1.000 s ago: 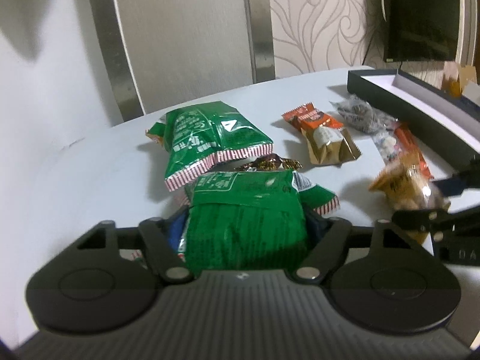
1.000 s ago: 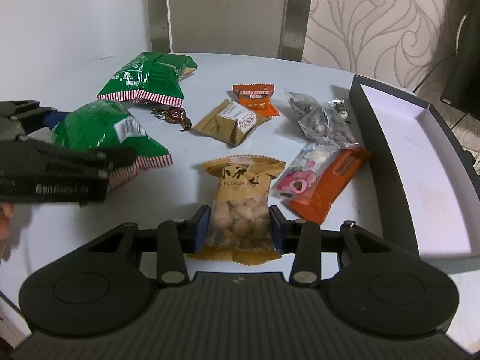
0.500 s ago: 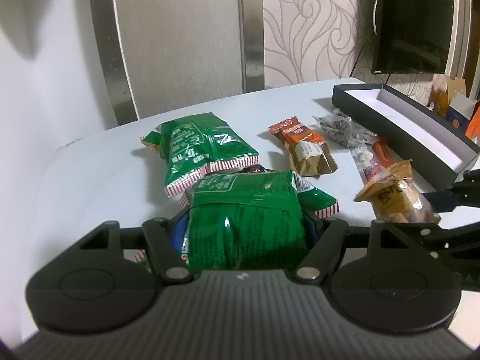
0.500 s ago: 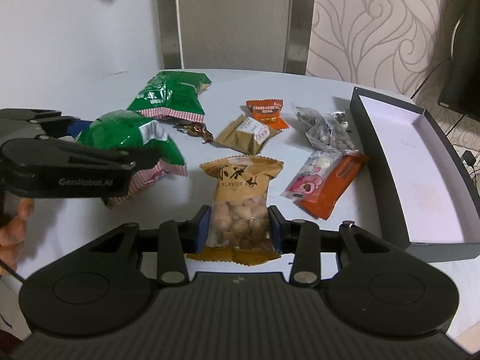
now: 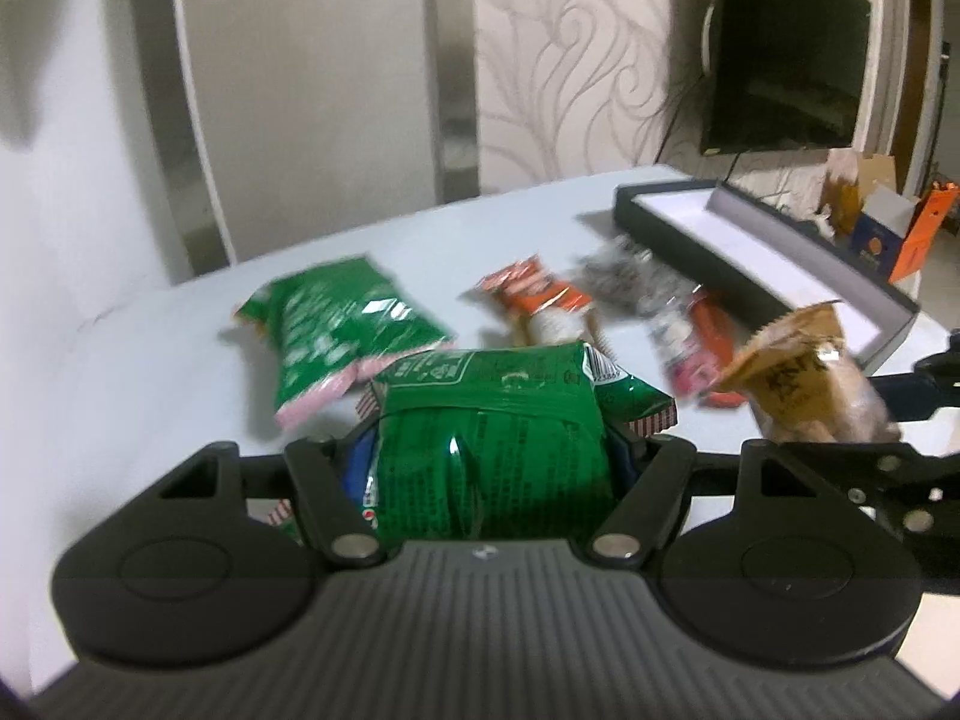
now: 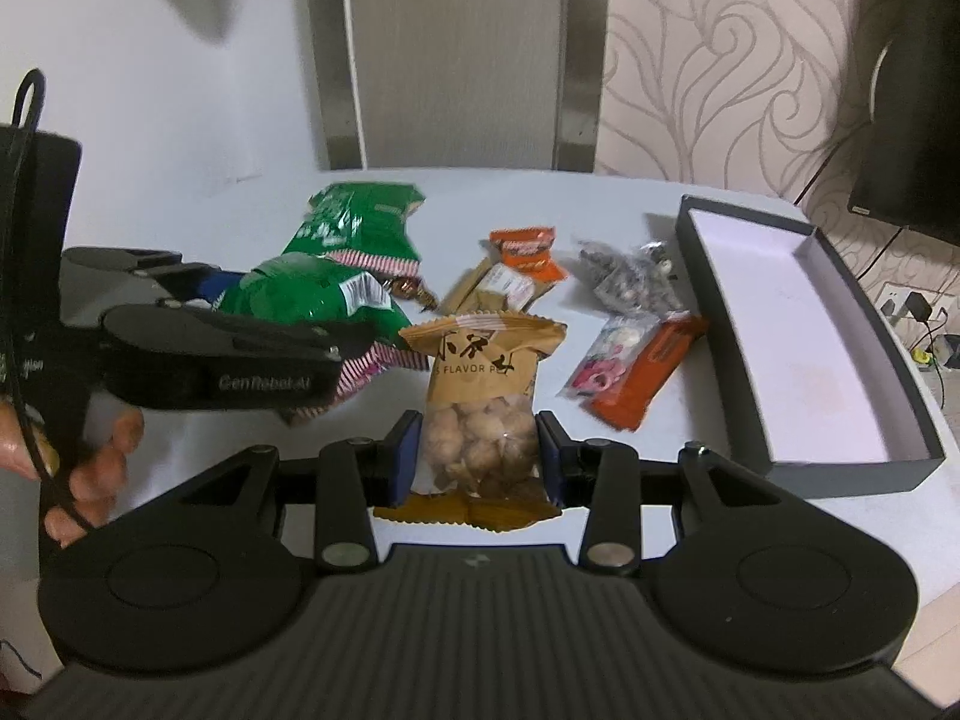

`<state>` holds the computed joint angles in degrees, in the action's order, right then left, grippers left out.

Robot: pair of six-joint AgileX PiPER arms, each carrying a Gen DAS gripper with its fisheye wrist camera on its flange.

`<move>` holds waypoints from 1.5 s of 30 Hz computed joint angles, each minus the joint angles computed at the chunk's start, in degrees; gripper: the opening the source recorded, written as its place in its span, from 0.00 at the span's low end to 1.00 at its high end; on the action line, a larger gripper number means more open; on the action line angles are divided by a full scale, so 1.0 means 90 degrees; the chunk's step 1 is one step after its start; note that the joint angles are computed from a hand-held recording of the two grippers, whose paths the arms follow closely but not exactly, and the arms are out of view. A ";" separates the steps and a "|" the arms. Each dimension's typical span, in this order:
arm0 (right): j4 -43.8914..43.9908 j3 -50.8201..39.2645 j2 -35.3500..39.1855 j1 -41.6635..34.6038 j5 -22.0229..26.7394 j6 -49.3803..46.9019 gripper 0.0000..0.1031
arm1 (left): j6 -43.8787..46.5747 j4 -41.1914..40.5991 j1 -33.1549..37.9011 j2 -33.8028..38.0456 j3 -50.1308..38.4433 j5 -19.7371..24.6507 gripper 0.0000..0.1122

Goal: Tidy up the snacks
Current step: 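Carry the green bag toward the black box with left while right grasps and lifts the peanut bag, then open the left tool over the box while the right tool releases the peanut bag inside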

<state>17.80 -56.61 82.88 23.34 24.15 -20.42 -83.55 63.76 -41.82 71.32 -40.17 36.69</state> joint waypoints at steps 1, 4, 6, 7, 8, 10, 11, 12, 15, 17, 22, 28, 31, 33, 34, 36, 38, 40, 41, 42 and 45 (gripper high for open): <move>0.0243 -0.0023 -0.0011 -0.0138 0.0023 -0.0252 0.45 | -0.0019 0.0027 -0.0041 0.0072 -0.0114 0.0007 0.65; 0.1081 -0.0167 0.0036 -0.0664 0.0114 -0.1242 0.45 | -0.0047 0.0158 -0.0177 0.0488 -0.0706 0.0078 0.65; 0.1593 -0.0344 0.0145 -0.1092 0.0229 -0.1892 0.45 | 0.0128 0.0083 -0.0191 0.0900 -0.1248 0.0012 0.65; 0.1825 -0.0453 0.0214 -0.1332 0.0311 -0.2177 0.45 | 0.0206 0.0079 -0.0211 0.1162 -0.1562 -0.0007 0.65; 0.2002 -0.0566 0.0289 -0.1559 0.0375 -0.2411 0.45 | 0.0264 0.0085 -0.0214 0.1366 -0.1792 -0.0048 0.65; 0.2291 -0.0775 0.0469 -0.1996 0.0470 -0.2879 0.45 | 0.0372 0.0104 -0.0262 0.1903 -0.2424 -0.0088 0.65; 0.2393 -0.0891 0.0583 -0.2219 0.0506 -0.3079 0.45 | 0.0416 0.0092 -0.0277 0.2168 -0.2745 -0.0131 0.65; 0.2496 -0.1010 0.0702 -0.2445 0.0547 -0.3273 0.45 | 0.0500 0.0032 -0.0286 0.2481 -0.3136 -0.0222 0.65; 0.2677 -0.1386 0.1105 -0.3052 0.0655 -0.3687 0.45 | 0.0925 -0.0172 -0.0384 0.3311 -0.4146 -0.0350 0.65; 0.2702 -0.1629 0.1398 -0.3359 0.0712 -0.3873 0.45 | 0.1339 -0.0387 -0.0439 0.3908 -0.4867 -0.0372 0.65; 0.2717 -0.2199 0.2131 -0.3872 0.0960 -0.4220 0.45 | 0.2561 -0.1387 -0.0448 0.5267 -0.6715 -0.0212 0.65; 0.2544 -0.3120 0.2961 -0.4061 0.1386 -0.4381 0.45 | 0.3463 -0.2004 -0.0351 0.6540 -0.8562 0.0539 0.65; 0.2364 -0.3471 0.3315 -0.4013 0.1467 -0.4382 0.45 | 0.3900 -0.2409 -0.0232 0.6939 -0.9206 0.0768 0.66; 0.2262 -0.3780 0.3562 -0.4011 0.1593 -0.4306 0.45 | 0.3815 -0.2409 -0.0212 0.7067 -0.9368 0.0868 0.67; 0.2226 -0.3910 0.3667 -0.3999 0.1646 -0.4296 0.45 | 0.3684 -0.2346 -0.0211 0.7072 -0.9355 0.0864 0.68; 0.2153 -0.4186 0.3904 -0.3940 0.1711 -0.4255 0.45 | 0.3363 -0.2184 -0.0201 0.7004 -0.9152 0.0742 0.69; 0.2113 -0.4404 0.4107 -0.3904 0.1751 -0.4224 0.45 | 0.3081 -0.2006 -0.0194 0.6837 -0.8802 0.0482 0.71; 0.1991 -0.4514 0.4226 -0.3830 0.1700 -0.4080 0.45 | 0.3063 -0.2007 -0.0176 0.6691 -0.8549 0.0302 0.75; 0.2017 -0.4536 0.4262 -0.3824 0.1702 -0.4079 0.46 | 0.3036 -0.1982 -0.0178 0.6627 -0.8443 0.0257 0.76; 0.2095 -0.4532 0.4290 -0.3821 0.1656 -0.4123 0.47 | 0.2925 -0.1882 -0.0194 0.6532 -0.8273 0.0211 0.77; 0.2246 -0.4381 0.4245 -0.3791 0.1419 -0.4277 0.71 | 0.2823 -0.1671 -0.0246 0.6360 -0.7957 0.0084 0.79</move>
